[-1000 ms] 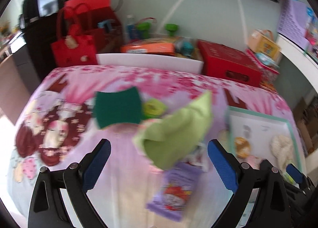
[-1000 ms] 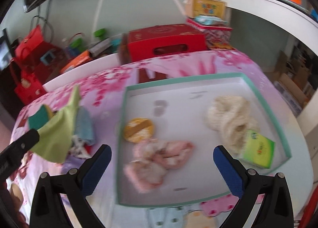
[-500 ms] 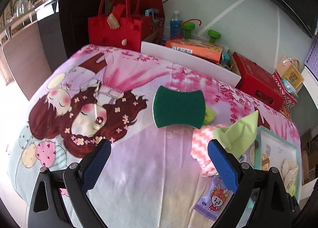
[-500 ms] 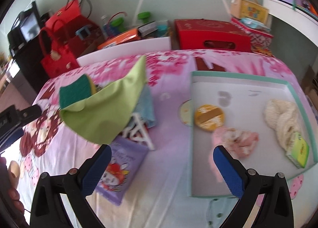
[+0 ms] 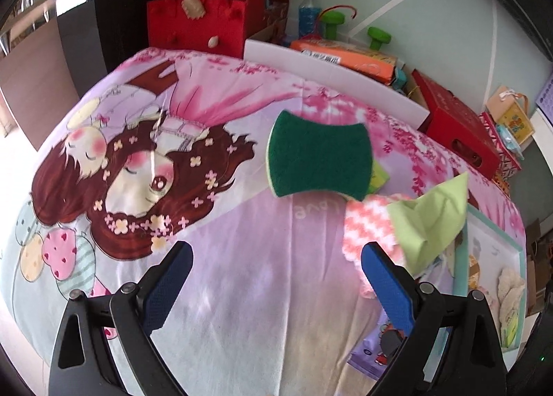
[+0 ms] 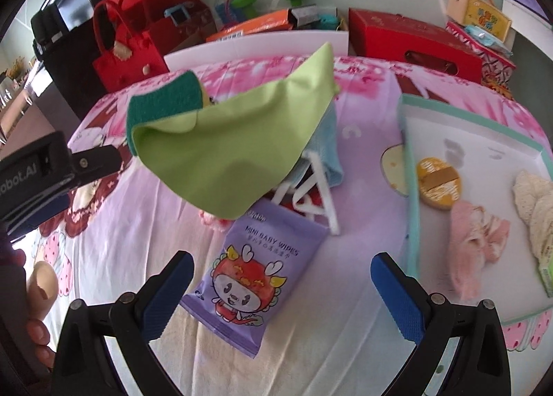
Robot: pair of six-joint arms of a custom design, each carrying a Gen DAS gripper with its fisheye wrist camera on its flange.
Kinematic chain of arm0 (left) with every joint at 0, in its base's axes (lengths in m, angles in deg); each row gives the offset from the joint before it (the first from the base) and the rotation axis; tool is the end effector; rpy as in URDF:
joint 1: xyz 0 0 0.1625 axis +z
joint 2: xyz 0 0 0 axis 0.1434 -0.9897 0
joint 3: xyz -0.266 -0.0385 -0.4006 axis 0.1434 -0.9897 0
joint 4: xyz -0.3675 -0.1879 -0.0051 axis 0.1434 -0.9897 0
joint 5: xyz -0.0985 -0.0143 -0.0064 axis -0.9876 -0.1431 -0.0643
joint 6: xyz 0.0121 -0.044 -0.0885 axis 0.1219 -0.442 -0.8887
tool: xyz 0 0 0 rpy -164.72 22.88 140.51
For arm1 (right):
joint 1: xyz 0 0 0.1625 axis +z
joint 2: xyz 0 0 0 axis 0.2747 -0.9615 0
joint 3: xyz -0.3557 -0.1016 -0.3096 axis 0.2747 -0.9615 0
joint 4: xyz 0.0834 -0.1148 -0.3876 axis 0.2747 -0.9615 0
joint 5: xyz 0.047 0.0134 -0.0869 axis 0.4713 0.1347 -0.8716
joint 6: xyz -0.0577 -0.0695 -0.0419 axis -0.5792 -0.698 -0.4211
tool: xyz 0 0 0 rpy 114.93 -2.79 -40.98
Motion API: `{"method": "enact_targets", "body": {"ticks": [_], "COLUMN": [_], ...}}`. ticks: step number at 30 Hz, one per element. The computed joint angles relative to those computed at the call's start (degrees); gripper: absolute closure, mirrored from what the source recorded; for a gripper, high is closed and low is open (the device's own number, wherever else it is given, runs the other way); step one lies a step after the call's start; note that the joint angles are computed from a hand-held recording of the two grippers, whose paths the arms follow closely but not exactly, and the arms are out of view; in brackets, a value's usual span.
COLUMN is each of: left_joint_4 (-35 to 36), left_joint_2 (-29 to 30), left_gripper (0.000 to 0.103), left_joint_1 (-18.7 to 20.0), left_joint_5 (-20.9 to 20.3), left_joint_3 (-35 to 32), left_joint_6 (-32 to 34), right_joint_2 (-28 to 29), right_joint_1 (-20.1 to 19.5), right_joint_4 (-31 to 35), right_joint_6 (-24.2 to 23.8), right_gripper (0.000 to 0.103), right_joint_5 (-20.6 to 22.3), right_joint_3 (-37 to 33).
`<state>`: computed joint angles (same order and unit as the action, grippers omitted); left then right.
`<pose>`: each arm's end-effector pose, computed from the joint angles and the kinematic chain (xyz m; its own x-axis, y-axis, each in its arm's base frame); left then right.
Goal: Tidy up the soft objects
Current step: 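Withdraw both tools from the tray toward the zigzag cloth and sponge, then grasp the purple baby wipes pack with the right tool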
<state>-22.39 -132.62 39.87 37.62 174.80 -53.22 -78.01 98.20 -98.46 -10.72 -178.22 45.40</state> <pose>-0.1499 -0.5015 0.2866 -0.6070 -0.7132 -0.3505 -0.1128 0.5139 -0.8504 0.3487 -0.5701 0.0423 -0.6065 -0.6044 0.5166 -0.7037 0.7105 0.0051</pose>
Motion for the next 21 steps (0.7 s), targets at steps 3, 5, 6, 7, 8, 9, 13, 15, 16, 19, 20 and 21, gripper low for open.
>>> {"method": "enact_targets", "body": {"ticks": [3,5,6,7,8,9,13,15,16,19,20,21], "left_joint_4": [-2.0,-3.0,-3.7,-4.3,-4.3,-4.1,-2.4,-1.7,-1.7,-3.6,-4.2,-4.8], "left_joint_2": [0.2,0.4,0.6,0.8,1.1,1.4,1.9,1.6,1.5,0.8,0.7,0.5], "left_gripper": [0.005,0.005,0.005,0.005,0.005,0.005,0.005,0.005,0.005,0.005,0.005,0.005], "left_joint_1": [1.1,1.9,2.3,2.8,3.3,3.7,4.9,4.9,4.8,4.4,4.4,4.3], "left_joint_5": [-1.1,-1.5,-1.8,-2.3,-2.9,-3.4,-5.2,-5.4,-5.3,-5.1,-5.1,-5.2], "left_joint_3": [0.5,0.7,0.7,0.8,0.6,0.4,-0.4,-0.5,-0.4,0.4,0.6,0.8], "left_joint_6": [0.5,0.5,0.9,1.4,1.6,1.7,1.1,0.3,-0.1,0.2,0.5,0.7], "right_joint_2": [0.7,1.1,1.3,1.5,1.6,1.8,2.4,2.5,2.5,2.6,2.6,2.5], "right_joint_1": [-0.1,-0.2,-0.2,-0.3,-0.3,-0.3,-0.3,-0.3,-0.4,-0.5,-0.6,-0.6], "right_joint_4": [1.4,2.2,2.6,2.9,3.1,3.4,3.7,3.6,3.5,3.1,2.8,2.5], "right_joint_6": [0.5,0.6,0.8,0.8,0.9,0.9,1.0,1.0,0.9,1.2,1.2,1.2], "right_gripper": [0.000,0.000,0.000,0.000,0.000,0.000,0.000,0.000,0.000,0.006,0.011,0.016], "right_joint_5": [-0.5,-1.2,-1.5,-1.6,-1.7,-1.9,-3.1,-3.4,-3.5,-4.2,-4.5,-4.7], "right_joint_3": [-0.4,-0.7,-0.8,-0.9,-1.0,-1.1,-1.4,-1.5,-1.5,-1.7,-1.7,-1.7]}}
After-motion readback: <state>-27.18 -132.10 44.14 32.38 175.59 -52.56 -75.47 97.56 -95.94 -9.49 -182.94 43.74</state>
